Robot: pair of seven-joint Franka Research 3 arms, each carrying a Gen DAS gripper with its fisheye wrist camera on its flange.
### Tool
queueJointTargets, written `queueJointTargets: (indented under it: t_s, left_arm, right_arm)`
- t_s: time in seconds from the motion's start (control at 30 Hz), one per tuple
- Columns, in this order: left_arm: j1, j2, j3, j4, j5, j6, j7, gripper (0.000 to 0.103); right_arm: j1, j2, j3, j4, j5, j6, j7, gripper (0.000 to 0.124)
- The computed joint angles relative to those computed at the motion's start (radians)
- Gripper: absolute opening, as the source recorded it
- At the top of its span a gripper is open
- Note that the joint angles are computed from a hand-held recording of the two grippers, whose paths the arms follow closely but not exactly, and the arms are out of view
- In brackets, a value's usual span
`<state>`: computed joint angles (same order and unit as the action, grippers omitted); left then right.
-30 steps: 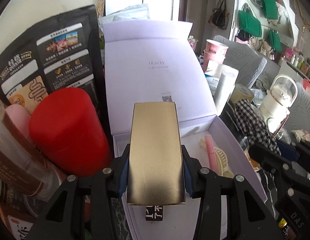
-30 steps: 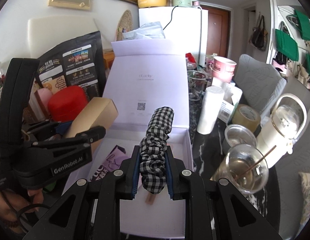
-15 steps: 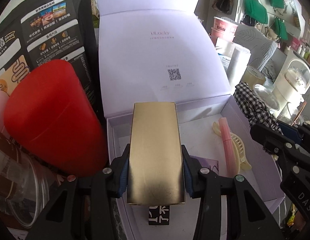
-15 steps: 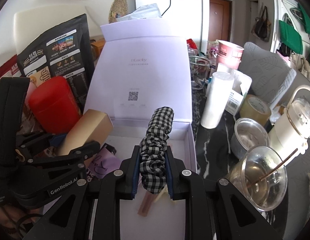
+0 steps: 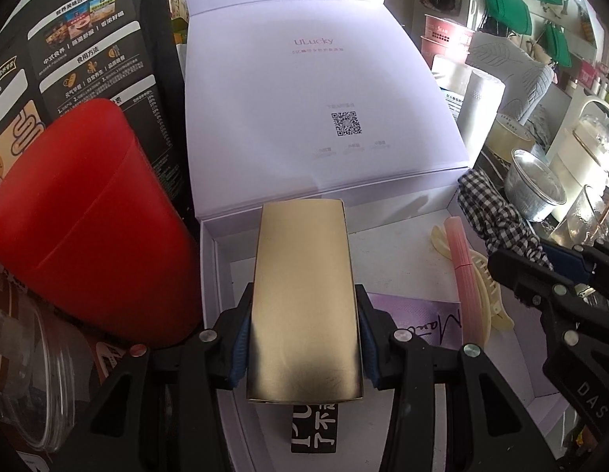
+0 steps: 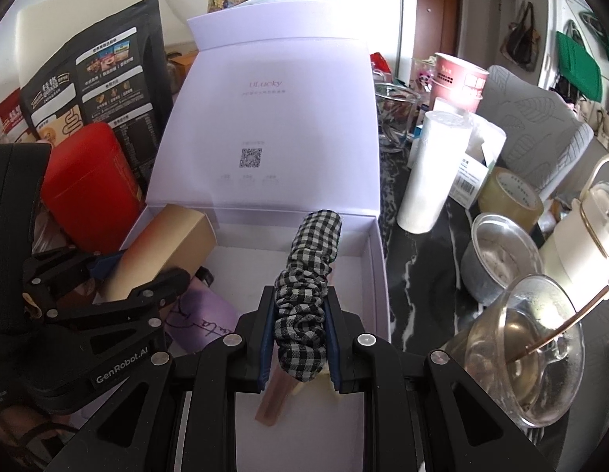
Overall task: Organize rigid objects
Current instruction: 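Lower the tan box into the white box and open the left tool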
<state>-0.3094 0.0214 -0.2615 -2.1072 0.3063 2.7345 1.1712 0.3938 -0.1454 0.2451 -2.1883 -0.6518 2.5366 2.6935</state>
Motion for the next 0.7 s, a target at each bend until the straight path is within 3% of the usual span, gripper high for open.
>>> queueJointTargets:
  t_s: [0.33,0.7]
  left_arm:
    - [0.007,0.004,-0.001,0.0,-0.132,-0.02,0.118,0.048]
    - [0.001,0.008,-0.004,0.008,-0.153,-0.036,0.135,0.048]
  right_arm:
    - [0.018,0.041,-0.018,0.021,0.049,-0.037,-0.041,0.023]
    - [0.029,0.066,-0.045,0.028,0.105,-0.03,-0.086,0.024]
